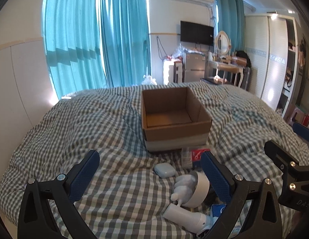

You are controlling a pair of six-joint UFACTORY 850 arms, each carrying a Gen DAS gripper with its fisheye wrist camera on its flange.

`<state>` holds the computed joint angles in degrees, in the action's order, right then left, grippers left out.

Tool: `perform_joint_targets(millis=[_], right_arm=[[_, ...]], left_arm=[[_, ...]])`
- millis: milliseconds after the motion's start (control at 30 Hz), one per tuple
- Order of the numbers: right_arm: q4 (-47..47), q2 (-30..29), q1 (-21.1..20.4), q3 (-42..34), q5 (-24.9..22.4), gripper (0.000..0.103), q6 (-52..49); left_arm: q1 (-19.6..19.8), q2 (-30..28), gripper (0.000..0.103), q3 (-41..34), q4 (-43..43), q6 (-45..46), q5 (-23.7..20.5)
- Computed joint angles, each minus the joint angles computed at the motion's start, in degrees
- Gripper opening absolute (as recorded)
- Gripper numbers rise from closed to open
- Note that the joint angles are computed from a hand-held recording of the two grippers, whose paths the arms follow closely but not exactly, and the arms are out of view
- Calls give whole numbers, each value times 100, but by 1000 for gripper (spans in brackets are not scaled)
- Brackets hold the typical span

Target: Organize objects

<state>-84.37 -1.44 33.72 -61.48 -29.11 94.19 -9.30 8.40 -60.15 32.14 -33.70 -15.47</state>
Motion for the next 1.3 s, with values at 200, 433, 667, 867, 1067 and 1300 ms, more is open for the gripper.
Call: perform_joint_targets(millis=[200, 433, 667, 867, 1067, 1300], right_arm=[[849, -317, -176, -7, 242, 102, -736], [1517, -507, -416, 37, 582, 102, -1174], [1885, -554, -542, 10, 699, 102, -1450], [2141, -607, -597, -23, 757, 102, -1653], [2173, -613, -620, -20, 784, 102, -1666], [2685, -744, -633, -135, 809, 102, -2273]], left_arm=[[-50, -381, 103, -22, -994, 1049, -283], [-141, -612, 102, 38, -1959, 2205, -437], [-250, -836, 83, -39, -2525, 3027, -641], [-366, -931, 77, -72, -3152, 4032, -765], [-411, -1411, 51, -465, -2734, 3486, -1178], [-9, -1366, 29, -569, -4269, 4662, -1168]])
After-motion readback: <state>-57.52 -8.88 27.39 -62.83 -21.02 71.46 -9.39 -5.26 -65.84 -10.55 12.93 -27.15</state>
